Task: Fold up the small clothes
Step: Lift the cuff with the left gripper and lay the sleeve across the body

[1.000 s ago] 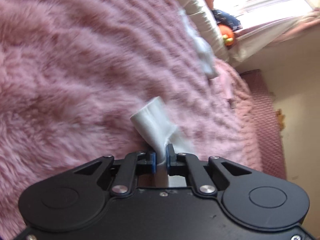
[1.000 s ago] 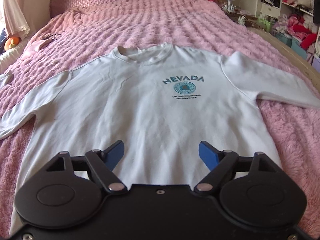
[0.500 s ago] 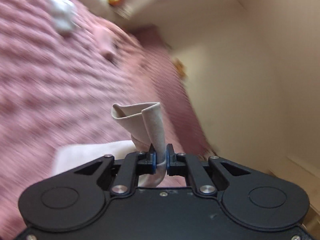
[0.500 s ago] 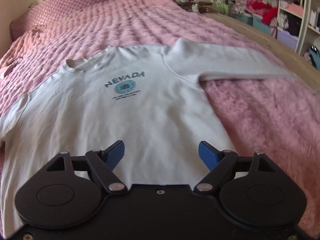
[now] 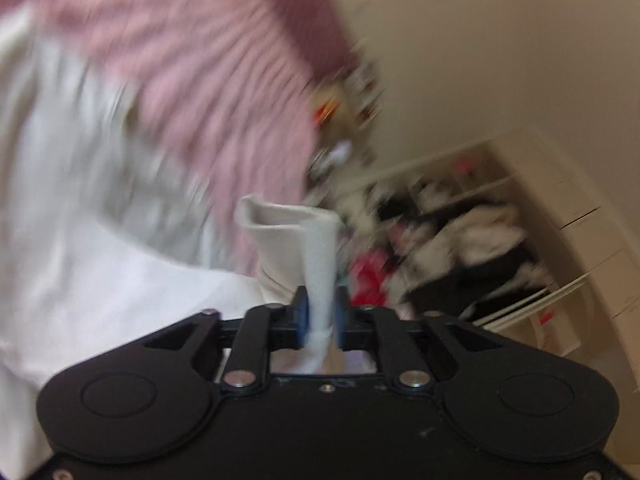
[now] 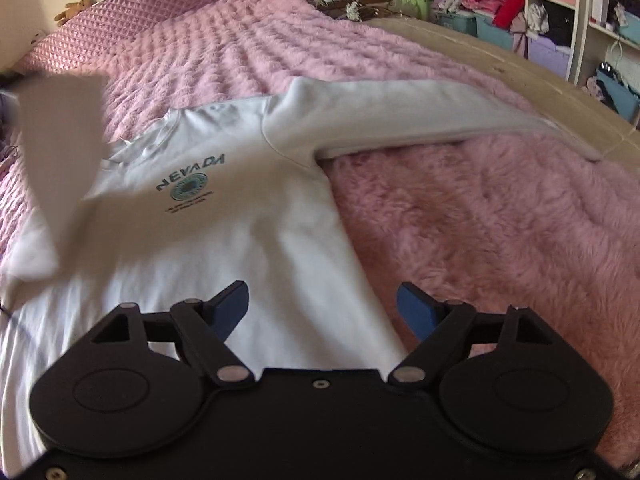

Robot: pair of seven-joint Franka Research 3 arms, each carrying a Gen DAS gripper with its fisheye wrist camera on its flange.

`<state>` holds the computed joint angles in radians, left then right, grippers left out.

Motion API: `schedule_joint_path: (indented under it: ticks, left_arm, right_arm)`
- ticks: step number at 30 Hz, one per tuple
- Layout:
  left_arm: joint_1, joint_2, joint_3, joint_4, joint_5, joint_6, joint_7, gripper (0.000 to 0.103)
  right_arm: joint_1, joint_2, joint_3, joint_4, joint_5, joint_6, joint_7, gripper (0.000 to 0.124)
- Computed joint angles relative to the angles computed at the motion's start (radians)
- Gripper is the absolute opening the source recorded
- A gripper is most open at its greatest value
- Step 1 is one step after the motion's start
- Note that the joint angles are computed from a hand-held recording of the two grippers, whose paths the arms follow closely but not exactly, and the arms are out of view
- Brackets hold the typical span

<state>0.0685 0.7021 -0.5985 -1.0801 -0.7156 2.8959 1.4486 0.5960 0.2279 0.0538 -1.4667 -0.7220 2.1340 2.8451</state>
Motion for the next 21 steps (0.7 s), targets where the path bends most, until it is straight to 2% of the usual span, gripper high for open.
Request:
schedule_joint_path:
  ticks: [1, 2, 3, 4, 6, 7, 8, 9, 10, 11, 12, 13, 14, 16, 18, 21]
  left_arm:
    - [-0.041, 0.026, 0.052, 0.034, 0.045, -0.076, -0.076, 0.033]
    - [-0.070, 0.038, 0.096, 0.044, 0.073, -0.099, -0.144, 0.033]
    - [-0.073, 0.041, 0.107, 0.035, 0.083, -0.092, -0.161, 0.033]
    - [-0.066, 0.036, 0.099, 0.019, 0.088, -0.075, -0.147, 0.033]
    - [-0.024, -0.001, 0.076, -0.040, 0.091, -0.049, -0.089, 0.033]
    - [-0.014, -0.024, 0.098, -0.058, 0.117, -0.057, -0.081, 0.036]
    - [-0.008, -0.057, 0.127, -0.090, 0.152, -0.059, -0.073, 0.039]
    - [-0.006, -0.083, 0.164, -0.107, 0.199, -0.074, -0.066, 0.048]
    - [-0.018, -0.115, 0.219, -0.130, 0.264, -0.086, -0.075, 0.053]
    - [-0.037, -0.151, 0.280, -0.168, 0.341, -0.090, -0.088, 0.053]
    - [-0.051, -0.178, 0.336, -0.183, 0.425, -0.116, -0.096, 0.053]
    - [-0.045, -0.176, 0.357, -0.177, 0.525, -0.137, -0.106, 0.053]
    - [-0.062, -0.200, 0.400, -0.206, 0.560, -0.167, -0.088, 0.053]
    - [-0.051, -0.236, 0.415, -0.278, 0.624, -0.180, -0.071, 0.053]
    - [-0.032, -0.243, 0.408, -0.309, 0.642, -0.209, -0.051, 0.053]
    - [-0.008, -0.271, 0.402, -0.384, 0.637, -0.188, -0.047, 0.053]
  right_arm:
    - [-0.004, -0.009, -0.001, -0.016, 0.002, 0.014, 0.003, 0.083]
    - [-0.009, -0.020, -0.002, -0.032, 0.001, 0.031, 0.007, 0.083]
    - [-0.016, -0.027, -0.003, -0.045, -0.001, 0.053, 0.010, 0.083]
    - [-0.025, -0.035, -0.003, -0.061, -0.005, 0.085, 0.005, 0.077]
    - [-0.043, -0.033, -0.004, -0.064, -0.007, 0.139, -0.010, 0.068]
    - [-0.055, -0.023, -0.006, -0.057, 0.007, 0.178, -0.021, 0.065]
    - [-0.068, -0.010, -0.008, -0.051, 0.030, 0.228, -0.033, 0.061]
    - [-0.082, 0.010, -0.009, -0.036, 0.064, 0.276, -0.054, 0.050]
    - [-0.092, 0.035, -0.011, -0.011, 0.102, 0.307, -0.089, 0.047]
    - [-0.095, 0.065, -0.017, 0.022, 0.128, 0.322, -0.120, 0.047]
    - [-0.086, 0.098, -0.032, 0.064, 0.131, 0.312, -0.132, 0.047]
    - [-0.074, 0.138, -0.049, 0.118, 0.131, 0.287, -0.145, 0.047]
    - [-0.073, 0.179, -0.056, 0.173, 0.157, 0.270, -0.175, 0.047]
    - [-0.083, 0.259, -0.057, 0.290, 0.257, 0.207, -0.216, 0.044]
    - [-0.107, 0.298, -0.048, 0.331, 0.367, 0.238, -0.218, 0.044]
    - [-0.092, 0.335, -0.088, 0.358, 0.421, 0.293, -0.163, 0.044]
